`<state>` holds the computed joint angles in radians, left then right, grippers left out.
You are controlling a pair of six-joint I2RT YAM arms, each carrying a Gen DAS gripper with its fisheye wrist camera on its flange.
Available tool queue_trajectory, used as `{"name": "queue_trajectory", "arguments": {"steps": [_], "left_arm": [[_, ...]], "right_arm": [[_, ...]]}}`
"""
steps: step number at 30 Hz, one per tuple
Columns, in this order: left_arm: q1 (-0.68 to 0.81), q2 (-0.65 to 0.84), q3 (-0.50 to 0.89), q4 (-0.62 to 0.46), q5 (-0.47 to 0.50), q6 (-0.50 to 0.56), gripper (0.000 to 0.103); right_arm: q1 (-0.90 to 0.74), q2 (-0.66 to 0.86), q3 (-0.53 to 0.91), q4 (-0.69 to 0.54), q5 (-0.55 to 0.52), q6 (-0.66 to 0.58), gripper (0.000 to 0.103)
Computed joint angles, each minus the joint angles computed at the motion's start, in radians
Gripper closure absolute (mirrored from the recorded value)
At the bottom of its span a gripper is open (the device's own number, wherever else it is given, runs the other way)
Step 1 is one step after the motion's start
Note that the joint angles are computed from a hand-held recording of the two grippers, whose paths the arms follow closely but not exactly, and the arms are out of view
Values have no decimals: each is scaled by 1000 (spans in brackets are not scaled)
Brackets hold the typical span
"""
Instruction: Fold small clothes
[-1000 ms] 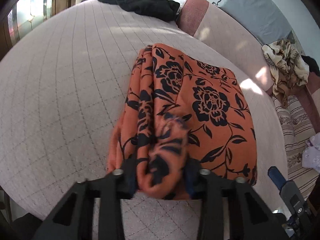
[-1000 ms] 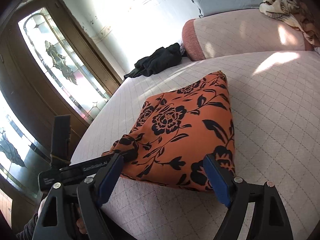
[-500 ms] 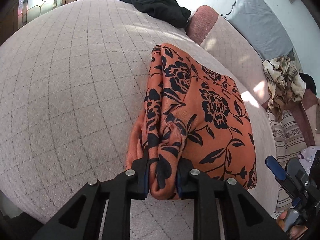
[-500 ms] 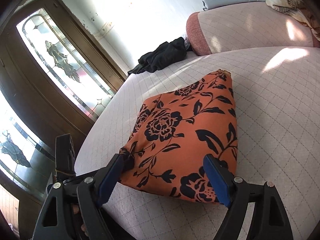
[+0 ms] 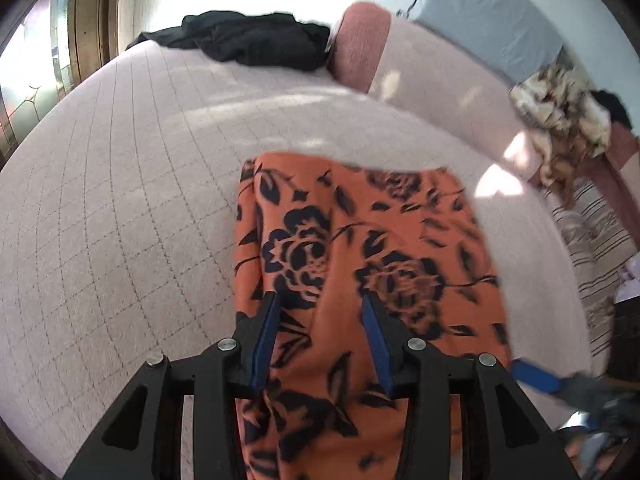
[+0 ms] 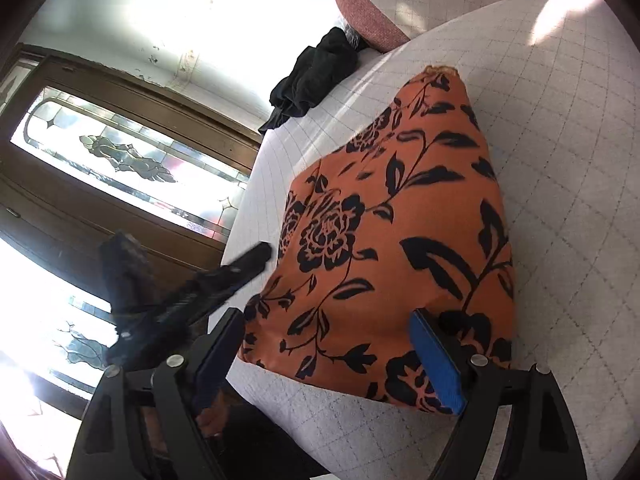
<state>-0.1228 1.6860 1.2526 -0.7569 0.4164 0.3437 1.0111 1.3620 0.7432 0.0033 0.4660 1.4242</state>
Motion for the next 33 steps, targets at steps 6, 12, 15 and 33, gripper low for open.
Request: {"name": "queue_trajectory", "arguments": {"steps": [6,12,15,33], "left_arm": [[13,3,-72,104,26,-10,56],[28,20,-71,117,62,-9,55],[24,21,-90,148,78,-3,52],[21,23,-118,215,90,-18,50]], "right_arm": [[-201,-168,-143,-34,-95,-18,16],[-424,16,-234,307,-415,-35,53],[-369,25,-187,162,-313,-20,68],[-470,96,-132,155,-312,0,55]]}}
